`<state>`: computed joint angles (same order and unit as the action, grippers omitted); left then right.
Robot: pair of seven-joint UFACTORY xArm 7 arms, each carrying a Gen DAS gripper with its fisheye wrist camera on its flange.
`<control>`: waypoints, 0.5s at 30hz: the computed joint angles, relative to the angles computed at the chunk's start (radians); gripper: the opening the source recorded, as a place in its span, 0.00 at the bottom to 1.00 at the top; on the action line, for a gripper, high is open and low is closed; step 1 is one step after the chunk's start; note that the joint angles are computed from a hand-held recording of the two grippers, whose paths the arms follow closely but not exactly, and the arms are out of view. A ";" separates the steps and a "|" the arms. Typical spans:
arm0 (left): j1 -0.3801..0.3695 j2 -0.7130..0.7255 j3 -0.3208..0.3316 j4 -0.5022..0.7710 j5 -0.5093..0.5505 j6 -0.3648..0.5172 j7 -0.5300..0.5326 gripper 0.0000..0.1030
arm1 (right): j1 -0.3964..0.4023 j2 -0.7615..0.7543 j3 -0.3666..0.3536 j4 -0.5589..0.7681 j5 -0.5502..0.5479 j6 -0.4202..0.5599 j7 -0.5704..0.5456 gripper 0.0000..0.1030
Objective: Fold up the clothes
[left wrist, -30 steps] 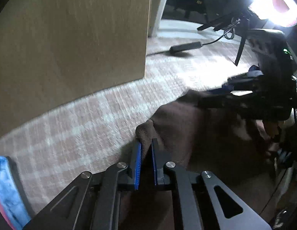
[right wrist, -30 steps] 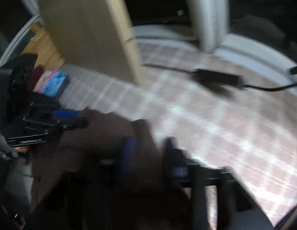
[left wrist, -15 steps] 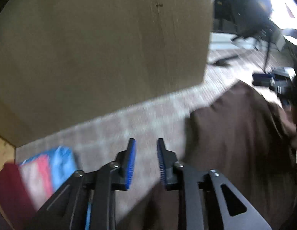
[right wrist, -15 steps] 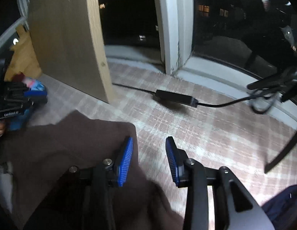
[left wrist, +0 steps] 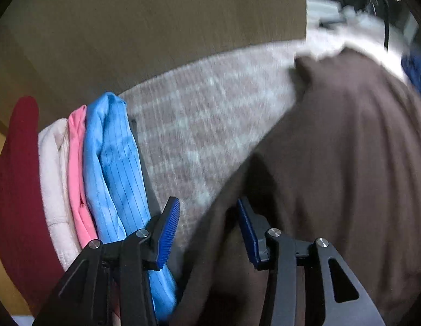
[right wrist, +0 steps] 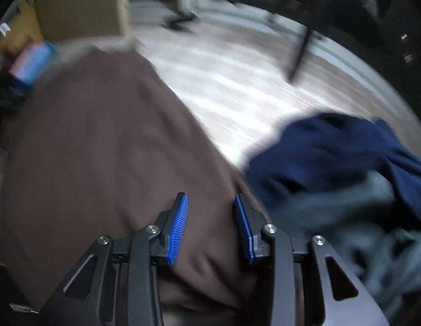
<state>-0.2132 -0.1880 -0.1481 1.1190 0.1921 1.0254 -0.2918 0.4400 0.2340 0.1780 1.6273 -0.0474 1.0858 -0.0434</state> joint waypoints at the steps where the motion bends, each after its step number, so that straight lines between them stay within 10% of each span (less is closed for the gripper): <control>1: -0.003 0.008 0.005 0.013 -0.020 -0.004 0.017 0.41 | -0.009 -0.005 -0.002 0.001 0.020 -0.007 0.006 0.34; 11: -0.030 0.100 0.006 0.087 -0.052 0.037 0.090 0.27 | 0.058 0.236 -0.015 0.296 -0.010 0.105 -0.039 0.45; 13: -0.032 0.107 0.008 0.096 -0.059 0.037 0.094 0.27 | 0.057 0.224 -0.012 0.279 -0.001 0.089 -0.059 0.05; 15: -0.032 0.111 0.009 0.101 -0.056 0.033 0.088 0.26 | 0.065 0.204 -0.022 0.263 -0.028 0.068 -0.066 0.03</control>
